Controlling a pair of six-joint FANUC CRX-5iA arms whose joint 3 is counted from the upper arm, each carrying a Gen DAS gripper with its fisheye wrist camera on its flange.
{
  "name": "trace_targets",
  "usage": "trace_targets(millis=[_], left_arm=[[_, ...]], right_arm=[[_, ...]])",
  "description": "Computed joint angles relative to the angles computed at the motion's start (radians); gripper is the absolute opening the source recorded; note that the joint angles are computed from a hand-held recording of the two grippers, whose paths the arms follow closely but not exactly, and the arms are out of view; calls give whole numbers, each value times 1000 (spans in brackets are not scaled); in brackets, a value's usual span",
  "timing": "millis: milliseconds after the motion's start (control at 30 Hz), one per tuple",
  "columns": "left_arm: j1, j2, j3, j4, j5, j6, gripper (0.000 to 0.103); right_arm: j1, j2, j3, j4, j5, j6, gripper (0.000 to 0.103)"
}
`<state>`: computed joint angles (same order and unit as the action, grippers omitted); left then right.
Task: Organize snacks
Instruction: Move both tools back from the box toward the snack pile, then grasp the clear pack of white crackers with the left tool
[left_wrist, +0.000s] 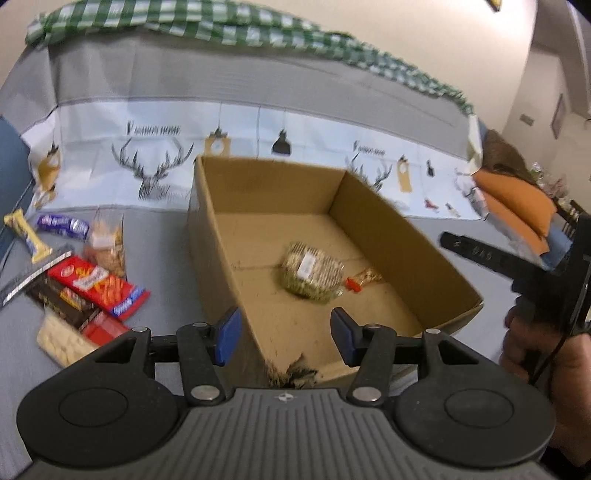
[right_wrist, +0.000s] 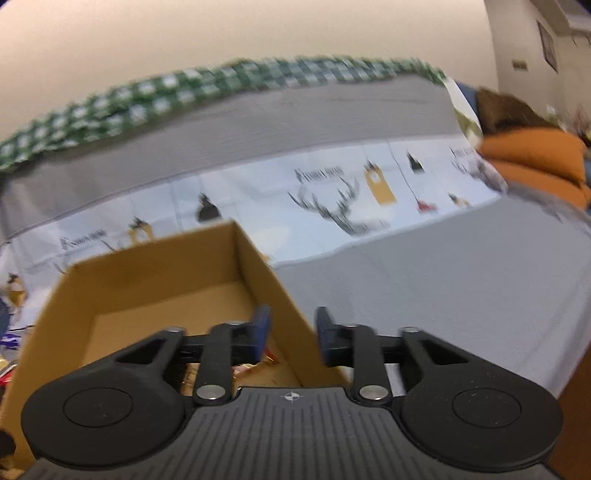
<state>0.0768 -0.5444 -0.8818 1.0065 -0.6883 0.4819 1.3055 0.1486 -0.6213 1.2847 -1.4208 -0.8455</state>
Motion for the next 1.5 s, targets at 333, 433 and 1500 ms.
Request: trace_targets(millis=[333,433,1500], left_arm=[[-11,-49,-68,200,-19,-227,63],[21,-44,-69,213,-91,-262,63],[424,270,64,211,-196,-271,27]], right_arm=[[39,-2,-10,120,90,-8,65],[52,14,3,136,82,9,65],[1,169,196,333,409,279,33]])
